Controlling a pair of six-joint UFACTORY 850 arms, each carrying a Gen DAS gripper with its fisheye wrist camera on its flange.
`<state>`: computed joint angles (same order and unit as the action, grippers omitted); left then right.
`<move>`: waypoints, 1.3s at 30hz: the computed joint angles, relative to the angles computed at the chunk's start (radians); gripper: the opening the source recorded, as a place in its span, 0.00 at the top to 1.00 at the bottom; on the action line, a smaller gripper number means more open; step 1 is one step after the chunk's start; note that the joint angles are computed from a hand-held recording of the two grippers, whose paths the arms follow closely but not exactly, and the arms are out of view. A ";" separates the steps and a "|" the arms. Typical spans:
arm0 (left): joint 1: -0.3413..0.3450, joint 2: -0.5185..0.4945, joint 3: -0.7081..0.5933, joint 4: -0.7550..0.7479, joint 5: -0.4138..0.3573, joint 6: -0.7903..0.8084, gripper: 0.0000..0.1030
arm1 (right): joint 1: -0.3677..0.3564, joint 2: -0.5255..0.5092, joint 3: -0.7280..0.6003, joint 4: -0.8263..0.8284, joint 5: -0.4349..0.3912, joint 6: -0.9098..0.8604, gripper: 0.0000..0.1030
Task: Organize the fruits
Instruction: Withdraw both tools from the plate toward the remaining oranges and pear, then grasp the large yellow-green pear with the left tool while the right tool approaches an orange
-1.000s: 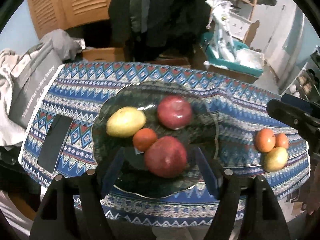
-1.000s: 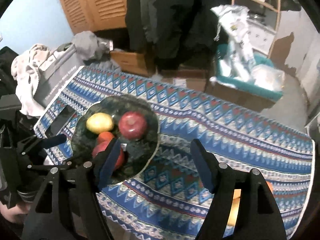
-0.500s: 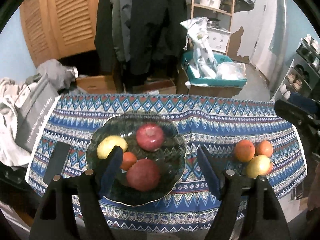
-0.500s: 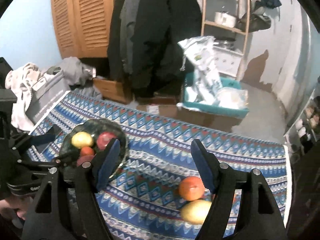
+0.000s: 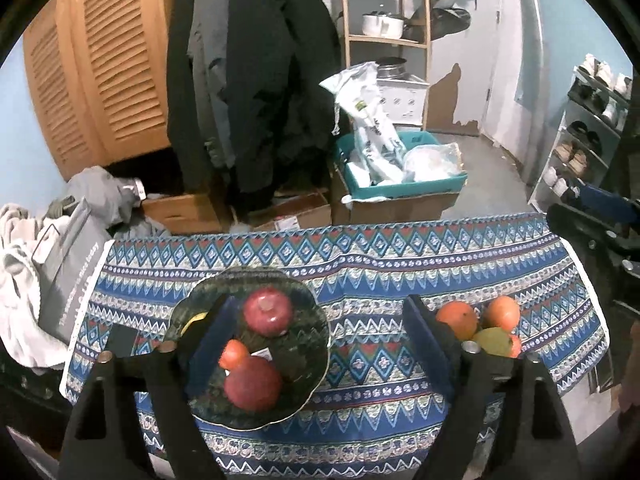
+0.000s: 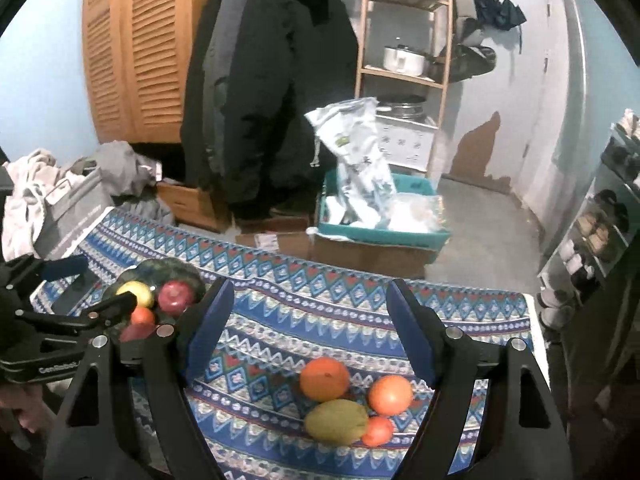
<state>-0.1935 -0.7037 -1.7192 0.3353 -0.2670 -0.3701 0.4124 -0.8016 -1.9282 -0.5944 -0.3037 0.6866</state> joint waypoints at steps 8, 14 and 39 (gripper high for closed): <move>-0.022 -0.023 -0.041 -0.048 -0.017 0.057 0.15 | -0.022 0.029 0.044 -0.023 -0.004 0.033 0.23; -0.040 -0.056 -0.086 -0.125 -0.046 0.135 0.15 | -0.030 0.050 0.081 -0.139 -0.015 0.132 0.23; -0.104 -0.279 -0.356 -0.272 -0.283 0.296 0.15 | -0.109 0.065 0.174 -0.022 -0.058 0.068 0.22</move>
<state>-0.2974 -0.9829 -2.0753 0.0631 -0.5500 -0.0737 0.3037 -0.7363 -1.7544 -0.6167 -0.3619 0.7545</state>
